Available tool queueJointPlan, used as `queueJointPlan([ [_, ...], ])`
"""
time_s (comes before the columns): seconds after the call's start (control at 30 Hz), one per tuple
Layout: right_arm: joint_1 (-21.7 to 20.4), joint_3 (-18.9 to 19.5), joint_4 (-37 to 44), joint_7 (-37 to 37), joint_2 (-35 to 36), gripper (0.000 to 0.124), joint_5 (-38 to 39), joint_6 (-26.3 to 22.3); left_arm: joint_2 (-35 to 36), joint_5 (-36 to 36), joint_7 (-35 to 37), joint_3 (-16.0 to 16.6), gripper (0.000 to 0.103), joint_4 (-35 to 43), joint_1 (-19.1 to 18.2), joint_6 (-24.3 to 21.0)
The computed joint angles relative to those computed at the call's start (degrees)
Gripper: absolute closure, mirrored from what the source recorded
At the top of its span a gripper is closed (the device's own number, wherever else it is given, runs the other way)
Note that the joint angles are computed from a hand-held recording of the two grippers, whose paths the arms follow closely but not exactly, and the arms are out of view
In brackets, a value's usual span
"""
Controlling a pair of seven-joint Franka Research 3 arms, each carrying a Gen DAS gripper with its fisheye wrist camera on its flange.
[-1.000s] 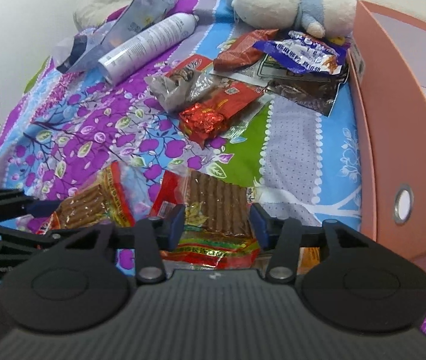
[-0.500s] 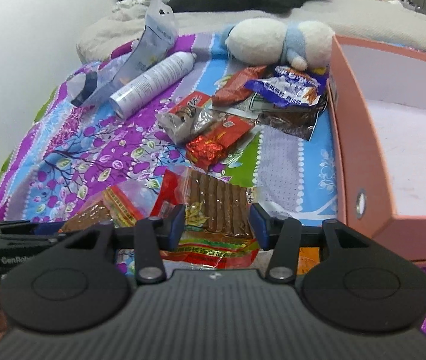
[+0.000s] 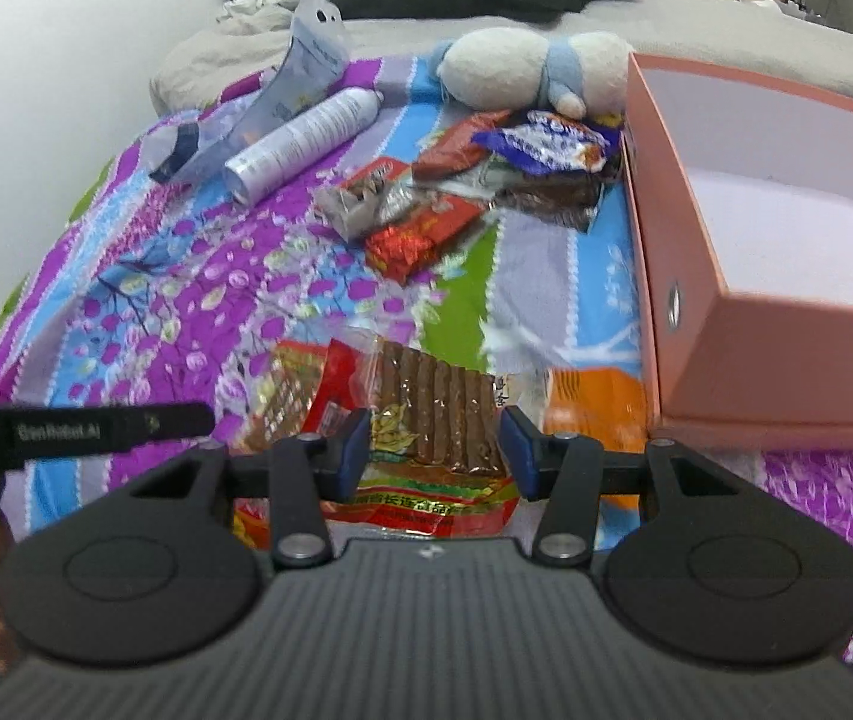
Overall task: Organize snacks
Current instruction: 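Carry both sausage packs over the pink box with both tools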
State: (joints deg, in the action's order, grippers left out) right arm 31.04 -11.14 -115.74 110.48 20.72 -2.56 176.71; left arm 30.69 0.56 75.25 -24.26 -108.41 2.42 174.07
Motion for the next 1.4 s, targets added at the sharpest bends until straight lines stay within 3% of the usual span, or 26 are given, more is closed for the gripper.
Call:
queueJointPlan([
  [0.07,1.99,-2.11,-0.91,1.29,-0.20,0.074,-1.23,-0.02,1.13,1.34,0.50,0.98,0.038,1.39,-1.36,-0.07],
  [0.17,4.11,-4.52,-1.86,3.39,-0.36,0.074,-3.30,-0.47,2.89,3.17,0.25,3.04,0.023,4.13,-4.00,-1.41],
  [0.3,5.72,-6.61,-3.52,6.36,-1.05,0.074,-5.77,-0.45,6.31,3.92,2.26,2.45,0.018,8.38,-4.73,-4.66],
  [0.33,5.96,-6.98,-3.86,7.09,-1.19,0.074,-6.33,-0.47,6.86,4.42,2.19,3.49,0.017,9.42,-5.93,-5.76],
  [0.4,5.88,-7.10,-4.33,8.13,-1.45,0.074,-7.15,-0.46,7.78,7.26,-0.77,9.14,0.012,11.91,-11.37,-8.01],
  [0.47,5.85,-7.26,-4.46,8.95,-1.50,0.074,-8.11,-0.38,8.57,9.38,-1.61,11.10,0.006,12.99,-13.41,-8.14],
  [0.6,5.82,-7.54,-4.29,9.96,-1.03,0.074,-9.49,-0.12,9.75,15.46,-3.73,16.13,0.006,15.25,-18.53,-9.94],
  [0.7,5.71,-7.58,-3.70,9.84,-0.27,0.074,-10.08,0.08,9.87,17.64,-6.35,17.46,0.009,15.32,-19.58,-9.62],
  [0.9,5.71,-7.72,-2.40,8.83,0.87,0.074,-9.37,0.60,8.94,19.23,-11.64,18.49,0.037,14.76,-19.42,-9.46],
  [0.97,5.79,-7.77,-1.97,8.37,1.14,0.074,-8.96,0.63,8.56,19.57,-12.49,18.27,0.042,14.67,-19.06,-9.79],
  [1.4,7.50,-9.77,-1.40,6.78,-0.14,0.074,-6.61,2.33,2.64,15.87,-15.25,14.18,0.043,9.94,-14.68,-8.22],
])
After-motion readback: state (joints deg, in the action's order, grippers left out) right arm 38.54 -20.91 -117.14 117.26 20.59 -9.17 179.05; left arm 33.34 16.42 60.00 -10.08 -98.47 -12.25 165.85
